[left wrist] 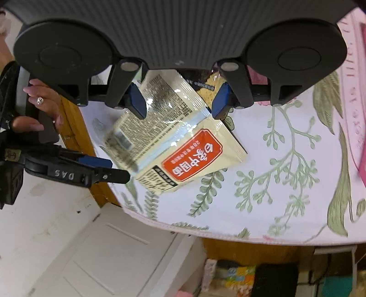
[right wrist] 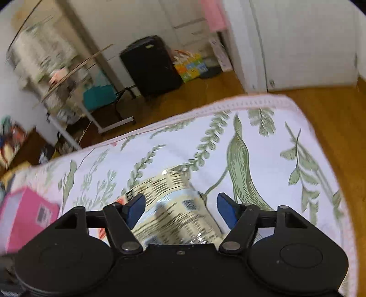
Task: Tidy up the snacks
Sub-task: 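Grasp the beige red-label noodle bag with both grippers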
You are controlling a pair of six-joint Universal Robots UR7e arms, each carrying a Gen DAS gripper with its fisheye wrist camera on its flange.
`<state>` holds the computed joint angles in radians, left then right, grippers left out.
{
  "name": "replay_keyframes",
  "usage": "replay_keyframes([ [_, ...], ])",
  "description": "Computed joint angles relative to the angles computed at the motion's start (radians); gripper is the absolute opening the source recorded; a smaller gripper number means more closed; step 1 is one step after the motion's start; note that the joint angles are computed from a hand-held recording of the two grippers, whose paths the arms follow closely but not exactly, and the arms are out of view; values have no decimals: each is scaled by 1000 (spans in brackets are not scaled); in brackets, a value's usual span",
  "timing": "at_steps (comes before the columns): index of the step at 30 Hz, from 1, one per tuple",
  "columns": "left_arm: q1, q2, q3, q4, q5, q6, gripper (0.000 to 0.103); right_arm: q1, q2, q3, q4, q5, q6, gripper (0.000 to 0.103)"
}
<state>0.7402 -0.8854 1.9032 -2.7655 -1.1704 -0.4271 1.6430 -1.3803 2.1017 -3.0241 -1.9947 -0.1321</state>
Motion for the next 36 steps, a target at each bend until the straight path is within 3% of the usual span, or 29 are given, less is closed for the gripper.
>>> replay_keyframes([
  [5, 37, 25, -40, 34, -81, -62, 63, -81, 0, -10, 58, 133, 96, 76],
  [10, 55, 43, -60, 19, -114, -91, 62, -122, -26, 11, 98, 262, 81, 73],
  [13, 59, 55, -60, 2, -111, -108, 56, -101, -30, 21, 114, 219, 47, 60],
  [17, 49, 46, -49, 4, -97, -81, 48, -67, -49, 24, 158, 169, 47, 51],
  [25, 14, 13, -78, 188, -87, -26, 49, 82, -64, 18, 304, -71, 40, 52],
  [36, -39, -121, 1, 291, -109, 33, 49, 205, -139, 61, 443, -147, 180, 57],
])
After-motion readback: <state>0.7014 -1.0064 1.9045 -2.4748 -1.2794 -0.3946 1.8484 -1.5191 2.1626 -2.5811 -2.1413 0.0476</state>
